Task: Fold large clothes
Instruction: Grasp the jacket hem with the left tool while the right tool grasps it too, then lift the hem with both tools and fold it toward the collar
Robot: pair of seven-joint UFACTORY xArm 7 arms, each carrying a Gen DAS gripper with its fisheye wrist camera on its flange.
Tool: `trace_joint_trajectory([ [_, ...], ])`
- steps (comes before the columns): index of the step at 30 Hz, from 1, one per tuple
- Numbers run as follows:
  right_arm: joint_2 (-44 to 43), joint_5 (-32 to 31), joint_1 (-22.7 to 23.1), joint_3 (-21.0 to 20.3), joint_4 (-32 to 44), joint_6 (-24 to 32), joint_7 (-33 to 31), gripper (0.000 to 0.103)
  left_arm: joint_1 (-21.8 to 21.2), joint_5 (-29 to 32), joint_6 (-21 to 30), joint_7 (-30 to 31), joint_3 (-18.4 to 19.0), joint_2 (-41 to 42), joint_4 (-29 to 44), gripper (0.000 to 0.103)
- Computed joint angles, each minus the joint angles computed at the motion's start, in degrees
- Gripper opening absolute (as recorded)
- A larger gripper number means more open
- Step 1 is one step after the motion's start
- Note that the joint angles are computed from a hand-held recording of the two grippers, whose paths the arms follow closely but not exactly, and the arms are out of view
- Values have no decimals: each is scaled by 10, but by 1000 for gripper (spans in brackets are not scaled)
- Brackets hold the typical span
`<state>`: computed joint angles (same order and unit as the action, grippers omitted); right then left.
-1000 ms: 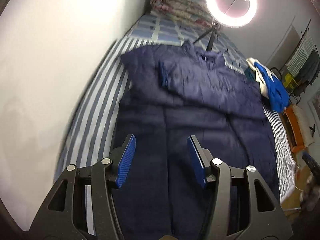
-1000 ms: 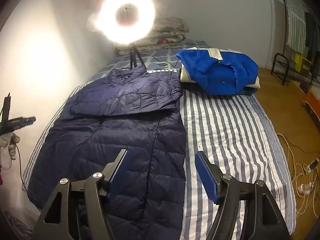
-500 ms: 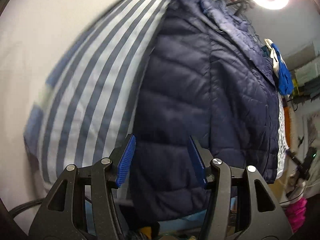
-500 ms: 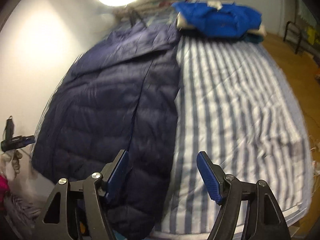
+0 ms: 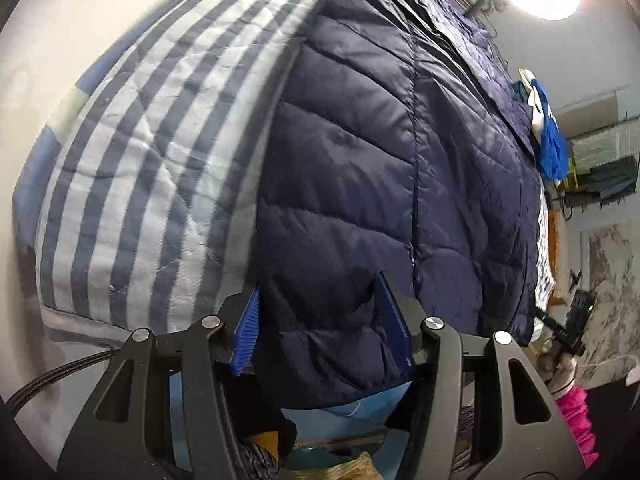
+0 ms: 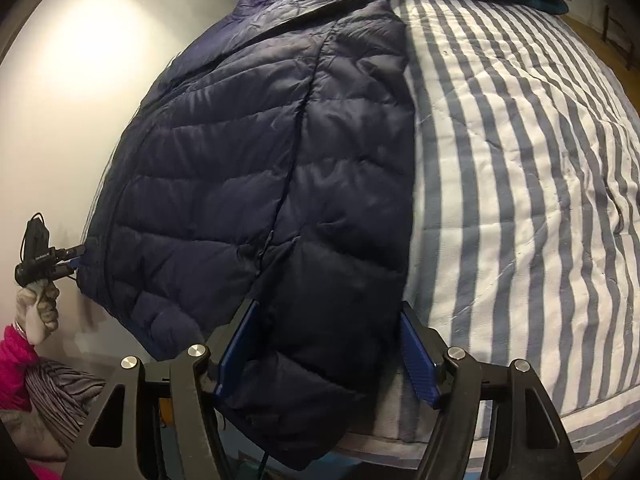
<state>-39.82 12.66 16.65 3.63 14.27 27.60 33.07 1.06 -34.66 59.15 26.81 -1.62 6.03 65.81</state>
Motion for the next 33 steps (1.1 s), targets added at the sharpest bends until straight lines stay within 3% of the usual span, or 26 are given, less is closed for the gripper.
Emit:
trace_joint_trajectory([
  [1,3,2,2,-1,1,-4,0,71,-1,-1,-1,3,-2,0,0,53],
  [3,6,16,12,-9,-2,-19,0,71,-1,-10,19,6,-3,6,8,16],
  [5,13,33,31,-26,-1,-35,-16,67,-6,-9,14,4,-7,3,6,11],
  [6,27,44,43,-36,5,-45,-30,60,-8,-8,11,7,-8,1,6,8],
  [10,35,106,95,-78,6,-78,-84,16,-13,-47,-1,41,-9,-29,2,6],
  [12,31,98,74,-50,12,-75,-70,10,-13,-77,-8,55,-4,-47,1,6],
  [17,-49,74,36,-14,3,-84,-30,7,-7,-166,-14,79,21,-88,-3,4],
  [21,-111,40,1,14,-9,-79,20,6,-7,-176,-22,73,32,-92,0,4],
  [24,-114,24,-1,15,-9,-51,45,6,-5,-195,-13,71,37,-89,5,3],
  [33,-106,-7,-14,-5,28,-102,51,5,-17,-200,-45,59,19,-58,77,2],
])
